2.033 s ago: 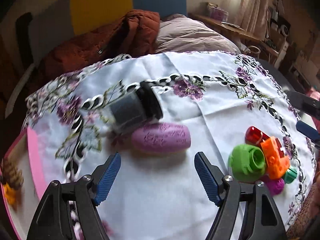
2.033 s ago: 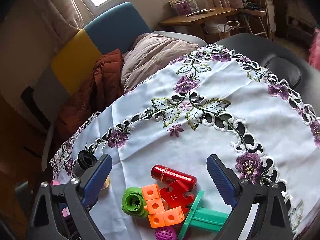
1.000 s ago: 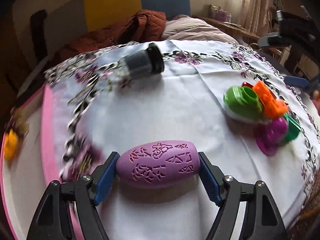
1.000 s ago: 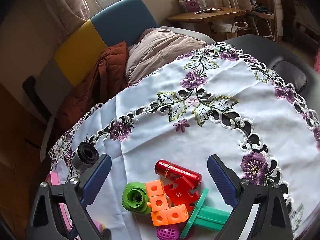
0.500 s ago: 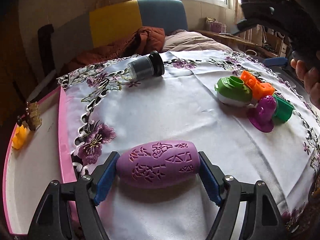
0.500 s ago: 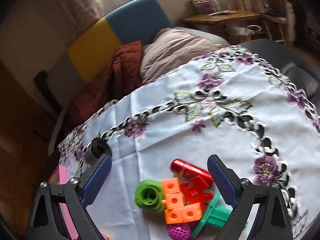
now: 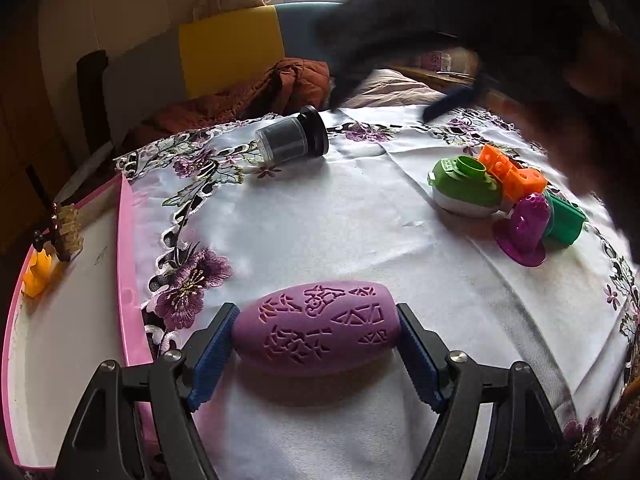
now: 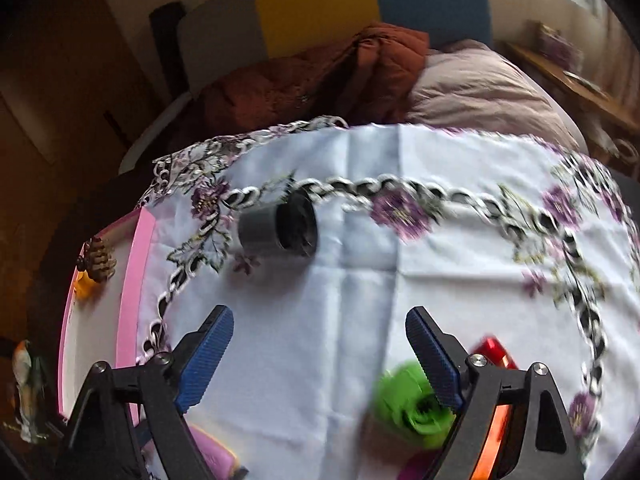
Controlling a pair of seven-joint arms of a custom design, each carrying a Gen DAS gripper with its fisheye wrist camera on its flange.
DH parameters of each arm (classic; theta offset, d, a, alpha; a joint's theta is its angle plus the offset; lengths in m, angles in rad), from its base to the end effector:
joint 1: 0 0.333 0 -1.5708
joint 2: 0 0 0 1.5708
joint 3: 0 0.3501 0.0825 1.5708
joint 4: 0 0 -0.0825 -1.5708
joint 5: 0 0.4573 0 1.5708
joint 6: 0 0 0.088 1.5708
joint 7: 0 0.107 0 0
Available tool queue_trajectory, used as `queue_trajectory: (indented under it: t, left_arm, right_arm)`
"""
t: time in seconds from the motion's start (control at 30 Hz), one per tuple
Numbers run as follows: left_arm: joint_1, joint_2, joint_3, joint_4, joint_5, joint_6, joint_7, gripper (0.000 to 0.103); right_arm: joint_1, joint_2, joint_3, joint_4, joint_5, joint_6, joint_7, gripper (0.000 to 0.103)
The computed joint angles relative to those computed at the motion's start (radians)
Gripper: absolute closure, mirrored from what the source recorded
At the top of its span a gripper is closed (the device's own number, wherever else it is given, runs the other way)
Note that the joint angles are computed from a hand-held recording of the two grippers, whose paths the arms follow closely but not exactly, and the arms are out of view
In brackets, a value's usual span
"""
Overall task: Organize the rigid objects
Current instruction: 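Grasp the purple oval sponge with the left tool while the right tool grasps the black cylinder, then lift the black cylinder with the right tool while the left tool holds the purple sponge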
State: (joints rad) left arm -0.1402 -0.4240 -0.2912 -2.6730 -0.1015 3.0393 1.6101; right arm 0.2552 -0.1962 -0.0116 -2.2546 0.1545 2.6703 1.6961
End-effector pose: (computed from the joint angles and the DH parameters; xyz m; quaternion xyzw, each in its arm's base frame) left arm 0.4374 -0.1942 0.4429 -0.5119 0.7703 -0.2950 0.2400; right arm 0.5725 0.1373 0.5137 -0.6741 0.6726 -0.1242 0.2789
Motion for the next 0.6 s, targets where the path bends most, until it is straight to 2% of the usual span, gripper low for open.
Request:
queue_trajectory:
  t: [0.03, 0.1, 0.33, 0.37, 0.4, 0.47, 0.6]
  left_arm:
    - [0.000, 0.000, 0.000, 0.000, 0.000, 0.000, 0.000, 0.025]
    - [-0.003, 0.001, 0.003, 0.000, -0.001, 0.001, 0.001, 0.025]
    - [-0.019, 0.003, 0.019, 0.000, -0.018, 0.005, 0.015, 0.025]
    - [-0.021, 0.003, 0.020, 0.000, -0.020, 0.005, 0.017, 0.025]
    - [-0.023, 0.003, 0.023, -0.001, -0.023, 0.006, 0.019, 0.025]
    - [-0.026, 0.003, 0.025, -0.001, -0.027, 0.007, 0.022, 0.025]
    - [-0.022, 0.005, 0.021, 0.000, -0.029, 0.010, 0.025, 0.025]
  right_arm:
    - [0.008, 0.032, -0.004, 0.038, 0.012, -0.014, -0.024, 0.012]
    - [0.003, 0.099, 0.013, 0.116, -0.025, -0.038, -0.026, 0.002]
    - [-0.009, 0.301, 0.057, 0.341, -0.184, -0.160, 0.044, 0.002]
    - [-0.010, 0.317, 0.060, 0.353, -0.194, -0.166, 0.050, 0.007]
    - [-0.013, 0.328, 0.064, 0.358, -0.193, -0.168, 0.046, 0.041]
    - [-0.012, 0.328, 0.064, 0.347, -0.222, -0.156, 0.070, 0.040]
    - [-0.017, 0.262, 0.074, 0.261, -0.213, -0.107, 0.025, 0.040]
